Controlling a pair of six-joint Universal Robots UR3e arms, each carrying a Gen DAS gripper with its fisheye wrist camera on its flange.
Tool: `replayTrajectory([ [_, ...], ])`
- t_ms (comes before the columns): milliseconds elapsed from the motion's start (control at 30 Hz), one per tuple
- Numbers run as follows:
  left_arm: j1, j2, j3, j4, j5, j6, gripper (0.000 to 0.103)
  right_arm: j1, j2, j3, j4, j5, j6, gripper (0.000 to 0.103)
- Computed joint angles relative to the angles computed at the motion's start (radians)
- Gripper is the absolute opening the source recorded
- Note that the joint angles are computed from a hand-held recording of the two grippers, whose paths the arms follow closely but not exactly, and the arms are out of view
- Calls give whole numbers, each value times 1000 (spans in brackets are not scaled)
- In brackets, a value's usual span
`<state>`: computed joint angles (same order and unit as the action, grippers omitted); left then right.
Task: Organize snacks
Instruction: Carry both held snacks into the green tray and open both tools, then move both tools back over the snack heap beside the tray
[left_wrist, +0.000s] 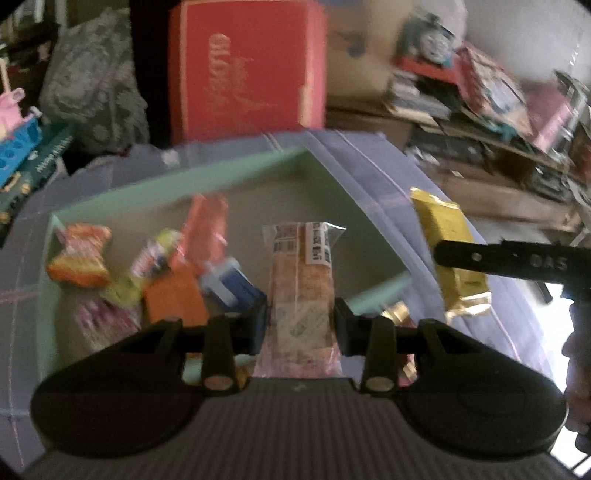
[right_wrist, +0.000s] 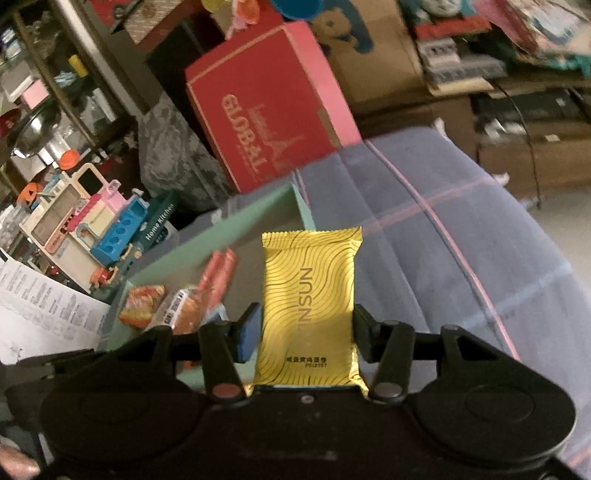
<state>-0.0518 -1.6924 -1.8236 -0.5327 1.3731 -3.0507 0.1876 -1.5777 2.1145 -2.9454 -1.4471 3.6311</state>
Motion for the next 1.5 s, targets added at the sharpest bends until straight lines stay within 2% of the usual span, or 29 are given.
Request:
replayTrajectory([
  [200, 46, -217, 242, -4, 15, -22, 36, 20, 253, -366, 121, 7, -60, 51],
  [467, 57, -521, 565, -57, 1, -114, 36, 52, 638, -937, 401, 1, -121, 51],
  [700, 55, -692, 773, -114, 3, -152, 36, 58, 809, -1197, 520, -12, -129, 53],
  [733, 53, -715, 805, -122, 9, -163, 38, 59, 827, -1223, 524, -13, -131, 56],
  [767, 50, -738, 836, -123, 19, -179, 53, 63, 841, -1248, 528, -22, -129, 60],
  [800, 50, -747, 852, -128, 23, -186, 64, 66, 849, -1258, 521, -28, -123, 76],
  [833, 48, -756, 862, -121, 35, -198, 80, 68, 844, -1243, 499, -39, -116, 84],
  [867, 47, -753, 852, -101, 46, -204, 83, 74, 834, -1216, 460, -56, -109, 92],
  [967, 53, -732, 824, -94, 37, -196, 85, 75, 795, -1142, 404, -62, -99, 94],
  [1033, 53, -705, 786, -83, 42, -194, 89, 70, 777, -1109, 387, -57, -88, 103],
  [1167, 49, -632, 678, -45, 49, -177, 98, 68, 717, -1016, 359, -68, -84, 103],
  [1233, 47, -591, 624, -33, 48, -173, 100, 63, 686, -974, 350, -62, -82, 103],
  [1500, 40, -378, 344, 12, 24, -165, 103, 36, 409, -598, 253, -40, -76, 103],
])
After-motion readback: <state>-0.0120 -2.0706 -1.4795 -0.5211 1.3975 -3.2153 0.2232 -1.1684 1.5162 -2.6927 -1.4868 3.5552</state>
